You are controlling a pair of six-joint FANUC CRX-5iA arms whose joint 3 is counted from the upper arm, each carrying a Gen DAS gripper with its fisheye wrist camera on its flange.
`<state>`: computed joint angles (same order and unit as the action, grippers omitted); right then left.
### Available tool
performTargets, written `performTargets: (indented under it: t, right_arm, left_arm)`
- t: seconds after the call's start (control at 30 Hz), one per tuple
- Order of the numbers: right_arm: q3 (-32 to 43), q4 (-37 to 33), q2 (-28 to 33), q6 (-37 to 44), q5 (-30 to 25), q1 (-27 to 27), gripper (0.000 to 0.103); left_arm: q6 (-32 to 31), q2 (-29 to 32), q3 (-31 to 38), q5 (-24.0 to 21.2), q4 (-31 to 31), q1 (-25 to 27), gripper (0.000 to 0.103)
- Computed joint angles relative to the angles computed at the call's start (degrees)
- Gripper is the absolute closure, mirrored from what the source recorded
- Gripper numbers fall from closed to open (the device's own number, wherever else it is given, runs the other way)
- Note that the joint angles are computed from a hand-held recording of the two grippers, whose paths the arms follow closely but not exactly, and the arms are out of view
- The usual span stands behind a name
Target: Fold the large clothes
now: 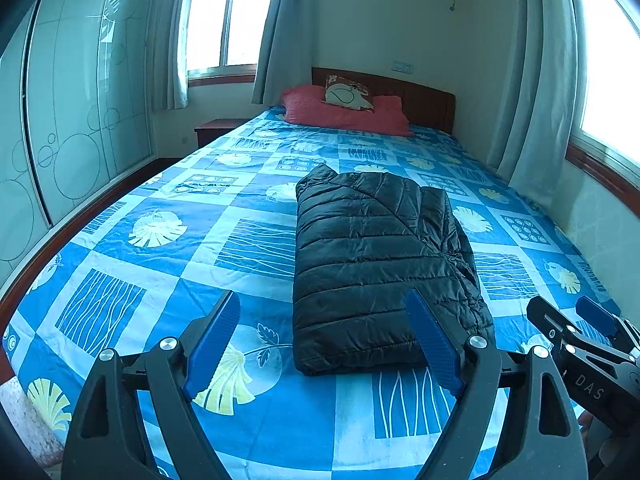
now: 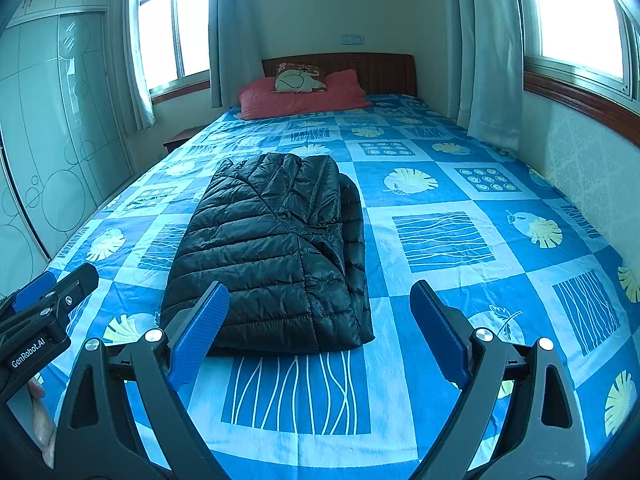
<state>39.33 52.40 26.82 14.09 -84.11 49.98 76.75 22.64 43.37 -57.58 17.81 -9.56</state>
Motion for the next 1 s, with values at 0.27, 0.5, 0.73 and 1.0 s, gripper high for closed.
performTargets:
  t: [0.27,0.5,0.73,1.0]
  right_arm:
    - [-0.10,0.02,-0.06,0.03,0.00,0.02,0.011]
    - [-0.75,0.00,-0.40,0.15,0.09,0.14,0.011]
    - [-1.86,-0.14,-1.05,0.13,0.30,0.35,0.011]
    - [-1.30,-0.89,-0.67,0.92,0.47,0.07,0.011]
  left_arm:
    - [0.66,0.55,1.56,-1.36,-0.98,-0.23,0.019]
    - [-0.46,-0.01,0.67,-0.23,-0.84,-0.34,0.019]
    - [-1.75,-2.02,-3.18,4.23,0.41,-0.11,0.015]
    - [-0.08,-1.52,-1.62,3.51,-4.20,-0.94,0.015]
